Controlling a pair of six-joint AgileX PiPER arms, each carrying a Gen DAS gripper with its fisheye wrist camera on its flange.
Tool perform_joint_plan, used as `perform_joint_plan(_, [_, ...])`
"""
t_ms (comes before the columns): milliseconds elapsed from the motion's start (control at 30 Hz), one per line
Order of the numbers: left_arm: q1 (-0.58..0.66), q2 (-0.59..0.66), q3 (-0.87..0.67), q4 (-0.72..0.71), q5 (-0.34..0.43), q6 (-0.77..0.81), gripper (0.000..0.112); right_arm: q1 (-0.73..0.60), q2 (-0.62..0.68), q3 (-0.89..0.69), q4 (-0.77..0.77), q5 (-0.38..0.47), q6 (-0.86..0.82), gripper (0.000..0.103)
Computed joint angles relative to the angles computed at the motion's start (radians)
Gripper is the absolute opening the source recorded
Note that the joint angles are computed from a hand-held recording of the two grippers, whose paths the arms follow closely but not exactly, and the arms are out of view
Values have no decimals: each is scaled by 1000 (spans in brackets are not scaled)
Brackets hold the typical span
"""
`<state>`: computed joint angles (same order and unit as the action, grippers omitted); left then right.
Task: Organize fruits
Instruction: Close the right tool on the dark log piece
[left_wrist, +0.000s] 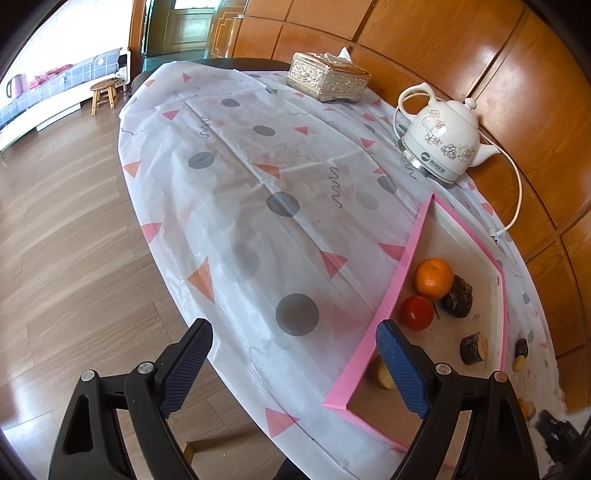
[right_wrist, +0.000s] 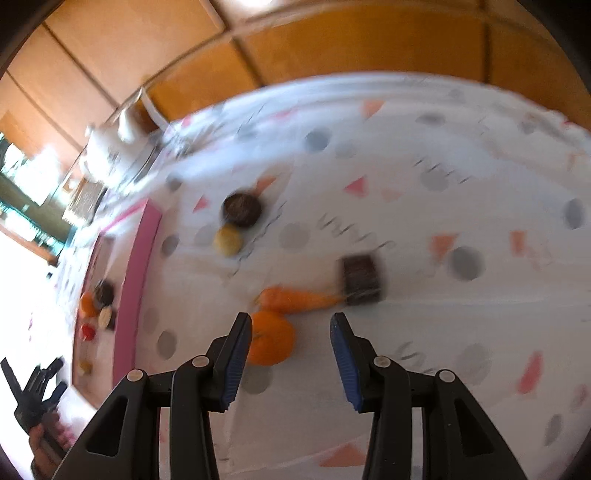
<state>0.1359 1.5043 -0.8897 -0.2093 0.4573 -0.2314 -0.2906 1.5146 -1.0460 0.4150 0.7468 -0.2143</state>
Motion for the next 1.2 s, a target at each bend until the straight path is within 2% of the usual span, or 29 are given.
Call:
perform_joint_plan(133, [-2, 14, -6, -6, 5, 6, 90, -12, 10, -35, -92, -19, 79, 45])
perform_joint_plan(333, [5, 7, -6, 23, 2, -20, 90, 24, 132, -79, -209, -40, 162, 44])
perform_joint_plan(367, [11, 4, -6, 31, 1, -27, 90, 31, 150, -82, -231, -47, 179, 28])
perform_joint_plan(500, [45, -2, -4, 57, 0, -59, 90, 51, 148, -52, -284, -106, 210, 28])
perform_joint_plan(767, [52, -19, 12, 117, 1, -109, 90, 42, 146, -49, -257, -131, 202, 28])
perform_joint_plan(967, [29, -23, 16, 120, -1, -106, 90, 34, 74, -31, -194, -141, 140, 28])
perform_joint_plan(1200, [11, -30, 23, 111, -5, -92, 90, 56, 2, -22, -93, -114, 45, 28])
